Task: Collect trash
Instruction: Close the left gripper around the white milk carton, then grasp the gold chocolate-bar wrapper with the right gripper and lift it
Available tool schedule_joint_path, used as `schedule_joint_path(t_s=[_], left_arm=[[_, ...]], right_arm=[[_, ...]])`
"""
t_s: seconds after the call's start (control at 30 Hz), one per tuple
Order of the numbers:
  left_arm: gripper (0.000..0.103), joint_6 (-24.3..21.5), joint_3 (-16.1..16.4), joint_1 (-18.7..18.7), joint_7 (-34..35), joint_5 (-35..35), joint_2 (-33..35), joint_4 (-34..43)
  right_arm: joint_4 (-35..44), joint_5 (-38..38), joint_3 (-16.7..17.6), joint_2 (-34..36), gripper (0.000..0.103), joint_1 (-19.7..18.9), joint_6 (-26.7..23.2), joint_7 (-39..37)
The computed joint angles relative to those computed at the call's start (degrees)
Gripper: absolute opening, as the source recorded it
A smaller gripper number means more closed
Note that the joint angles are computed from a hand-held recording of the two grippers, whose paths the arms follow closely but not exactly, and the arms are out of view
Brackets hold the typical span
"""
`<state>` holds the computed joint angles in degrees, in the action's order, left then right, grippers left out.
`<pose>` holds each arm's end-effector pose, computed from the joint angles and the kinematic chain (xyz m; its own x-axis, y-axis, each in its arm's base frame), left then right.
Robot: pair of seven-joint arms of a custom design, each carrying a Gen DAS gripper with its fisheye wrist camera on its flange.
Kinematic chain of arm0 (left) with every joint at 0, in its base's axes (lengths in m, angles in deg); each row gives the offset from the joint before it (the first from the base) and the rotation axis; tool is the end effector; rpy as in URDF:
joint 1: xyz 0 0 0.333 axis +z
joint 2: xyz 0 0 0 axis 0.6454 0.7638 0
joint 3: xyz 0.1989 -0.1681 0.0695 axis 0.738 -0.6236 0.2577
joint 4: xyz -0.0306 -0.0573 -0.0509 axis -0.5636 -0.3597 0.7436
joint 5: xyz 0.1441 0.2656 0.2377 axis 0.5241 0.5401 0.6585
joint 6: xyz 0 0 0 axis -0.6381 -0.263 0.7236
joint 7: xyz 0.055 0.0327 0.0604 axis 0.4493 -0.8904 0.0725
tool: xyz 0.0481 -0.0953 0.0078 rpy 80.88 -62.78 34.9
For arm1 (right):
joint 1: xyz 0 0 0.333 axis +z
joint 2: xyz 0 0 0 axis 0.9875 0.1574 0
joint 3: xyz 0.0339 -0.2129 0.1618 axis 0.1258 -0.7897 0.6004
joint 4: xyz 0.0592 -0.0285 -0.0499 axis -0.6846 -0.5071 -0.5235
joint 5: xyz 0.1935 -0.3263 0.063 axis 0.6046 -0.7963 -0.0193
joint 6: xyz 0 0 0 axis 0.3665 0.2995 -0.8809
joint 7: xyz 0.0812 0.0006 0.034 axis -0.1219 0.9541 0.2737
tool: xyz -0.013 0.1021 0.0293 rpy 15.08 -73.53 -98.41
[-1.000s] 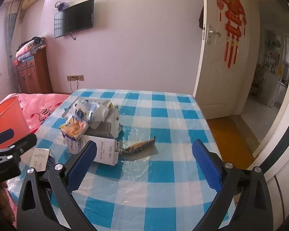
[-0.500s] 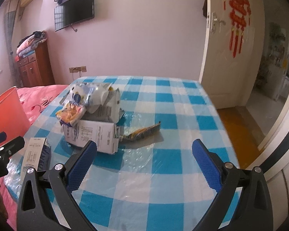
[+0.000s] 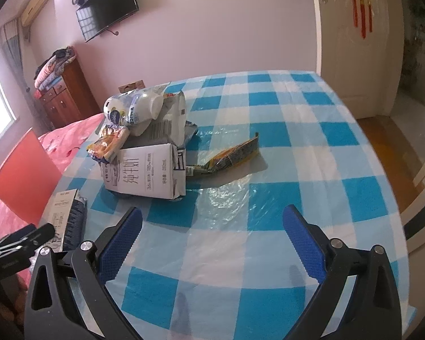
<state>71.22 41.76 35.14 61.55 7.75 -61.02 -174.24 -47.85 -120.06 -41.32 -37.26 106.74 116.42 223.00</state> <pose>0.6442 -0.1475 0.4906 -0.1152 -0.9858 0.1219 -0.7863 0.0155 -0.6177 0.5994 0.2977 0.4905 -0.1525 -0.9671 -0.2034 -0.6743 0.2523 -0.6940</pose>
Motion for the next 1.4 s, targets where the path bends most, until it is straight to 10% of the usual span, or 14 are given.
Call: schedule_joint_path(t_s=[0.43,0.73,0.9,1.4], left_arm=[[0.099,-1.94,0.89,-1.42,-2.59,3.98,4.23,4.61],[0.085,-2.19,0.4,-1.07,-1.75,3.38,5.87,6.31],[0.067,-2.61,0.19,-1.12,-1.01,2.63,6.51,6.96],[0.066,-1.11,0.28,-1.5,-0.79,3.66,6.28,6.24]], right_arm=[[-0.52,9.2,-0.56,0.98,0.097,-3.87,6.26,-4.6],[3.28,21.6,1.14,5.35,0.079,-6.17,9.07,-14.87],[6.64,25.36,0.48,8.35,0.067,-7.05,7.62,-15.65],[25.8,20.65,-4.28,20.54,0.046,-2.94,-3.97,-16.54]])
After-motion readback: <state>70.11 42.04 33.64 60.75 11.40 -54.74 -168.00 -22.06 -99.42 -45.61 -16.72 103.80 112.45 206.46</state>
